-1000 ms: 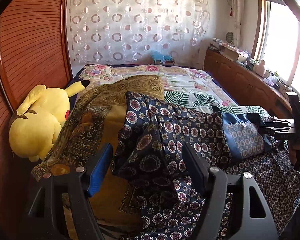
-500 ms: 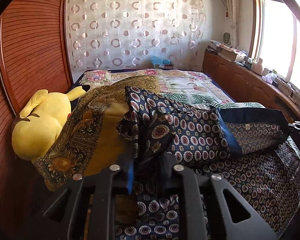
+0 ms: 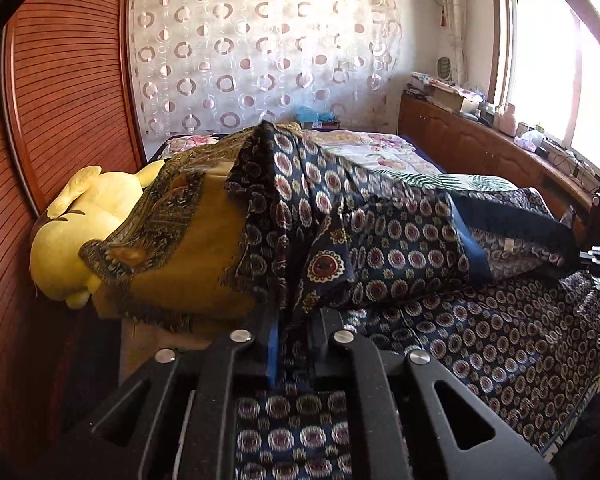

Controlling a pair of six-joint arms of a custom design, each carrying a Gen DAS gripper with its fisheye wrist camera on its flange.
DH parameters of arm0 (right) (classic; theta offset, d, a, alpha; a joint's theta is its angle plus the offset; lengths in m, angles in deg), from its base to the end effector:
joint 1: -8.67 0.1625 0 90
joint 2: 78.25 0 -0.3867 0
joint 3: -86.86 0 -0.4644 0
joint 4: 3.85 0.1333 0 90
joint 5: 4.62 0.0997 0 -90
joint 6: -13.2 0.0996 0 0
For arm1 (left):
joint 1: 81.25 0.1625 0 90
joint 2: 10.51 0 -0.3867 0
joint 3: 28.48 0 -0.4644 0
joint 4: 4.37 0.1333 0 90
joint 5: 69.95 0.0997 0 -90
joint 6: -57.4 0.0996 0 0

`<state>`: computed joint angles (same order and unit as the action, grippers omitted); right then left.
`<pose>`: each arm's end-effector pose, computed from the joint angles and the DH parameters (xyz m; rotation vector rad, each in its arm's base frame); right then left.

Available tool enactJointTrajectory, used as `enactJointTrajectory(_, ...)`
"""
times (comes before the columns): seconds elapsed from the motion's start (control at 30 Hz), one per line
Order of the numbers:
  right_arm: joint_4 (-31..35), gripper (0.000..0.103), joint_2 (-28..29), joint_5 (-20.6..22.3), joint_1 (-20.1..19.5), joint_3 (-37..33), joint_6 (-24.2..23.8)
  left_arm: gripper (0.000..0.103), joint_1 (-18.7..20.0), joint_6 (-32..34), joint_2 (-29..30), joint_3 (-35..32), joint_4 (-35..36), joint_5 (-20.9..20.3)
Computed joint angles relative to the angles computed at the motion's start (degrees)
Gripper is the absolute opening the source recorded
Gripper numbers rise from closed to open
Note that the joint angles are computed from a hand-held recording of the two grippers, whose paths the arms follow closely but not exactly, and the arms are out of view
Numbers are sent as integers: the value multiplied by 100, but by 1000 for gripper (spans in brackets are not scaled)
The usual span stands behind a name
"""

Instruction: Fold small clothes

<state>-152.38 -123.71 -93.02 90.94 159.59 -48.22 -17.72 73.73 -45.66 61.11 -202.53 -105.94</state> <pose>0.0244 -0.8318 0.1920 1.2647 -2.4748 0.6622 -0.1172 -0.7152 0.0531 0.2543 2.0928 -1.1217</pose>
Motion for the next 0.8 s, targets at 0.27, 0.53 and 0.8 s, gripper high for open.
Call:
enactJointTrajectory(0.27, -98, 4, -347, -211, 4, 497, -99, 42, -120, 68, -210, 336, -442, -168)
enactJointTrajectory(0.53, -212, 10, -832, -232, -33, 949, -154, 56, -184, 347, -216, 363, -956, -249)
enactJointTrajectory(0.8, -608, 31, -1121, -110, -74, 1071, -89, 57, -164, 487, -77, 54, -1051, -144)
